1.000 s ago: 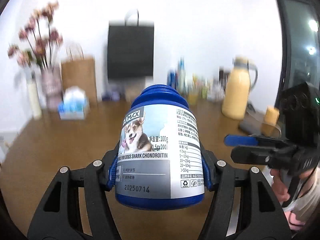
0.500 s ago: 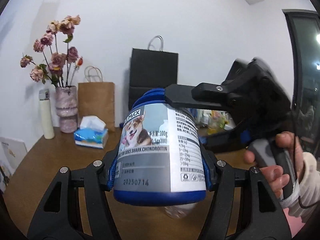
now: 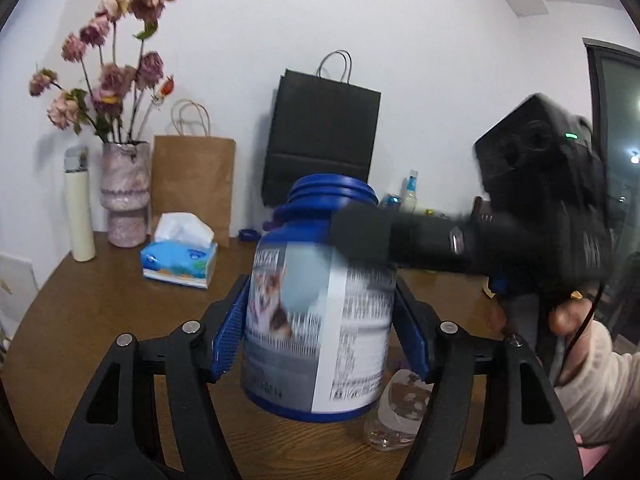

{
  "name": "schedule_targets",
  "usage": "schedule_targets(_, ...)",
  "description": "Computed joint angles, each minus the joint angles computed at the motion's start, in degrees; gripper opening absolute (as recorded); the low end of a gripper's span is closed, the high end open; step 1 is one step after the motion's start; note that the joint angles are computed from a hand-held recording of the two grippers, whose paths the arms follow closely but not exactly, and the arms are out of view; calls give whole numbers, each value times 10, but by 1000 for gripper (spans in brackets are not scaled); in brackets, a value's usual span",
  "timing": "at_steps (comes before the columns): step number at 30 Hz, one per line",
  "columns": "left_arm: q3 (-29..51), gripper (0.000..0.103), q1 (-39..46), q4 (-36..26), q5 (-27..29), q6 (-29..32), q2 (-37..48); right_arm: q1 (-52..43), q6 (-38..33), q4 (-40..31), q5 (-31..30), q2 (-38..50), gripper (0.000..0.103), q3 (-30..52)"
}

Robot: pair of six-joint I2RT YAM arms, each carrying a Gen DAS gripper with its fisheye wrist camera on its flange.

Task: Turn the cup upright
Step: 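Rotate the held bottle cap-up with the left tool while the right tool steadies its neck, then lower the upright bottle onto the table with the left tool while the right tool steadies it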

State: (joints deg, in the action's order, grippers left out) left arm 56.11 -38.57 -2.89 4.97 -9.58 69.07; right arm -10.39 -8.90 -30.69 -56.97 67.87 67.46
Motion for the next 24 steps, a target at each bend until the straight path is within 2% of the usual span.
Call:
schedule_targets(3, 9, 64, 25, 1, 44, 14, 16, 54, -71, 60, 121, -55, 65, -51)
schedule_targets(6, 16, 64, 32, -5, 51, 52, 34, 70, -115, 73, 147, -61, 65, -62)
schedule_targets(8, 21, 67, 31, -5, 44, 66, 48, 75, -142, 55, 138, -50, 65, -53)
schedule_targets(10, 19, 63, 36, 6, 43, 69, 56, 88, -154, 61, 155, -46, 65, -54)
schedule_targets(14, -2, 63, 39, 37, 40, 68, 57, 109, -159, 73, 184, -39, 65, -58)
schedule_targets(17, -4, 62, 37, 41, 12, 61, 63, 108, -144, 84, 183, -40, 65, -70)
schedule_targets(19, -6, 62, 43, 44, 3, 52, 66, 96, -130, 78, 159, -36, 65, -72)
schedule_targets(24, -42, 63, 47, 82, -17, 42, 50, 68, -89, 32, 108, 7, 65, -41)
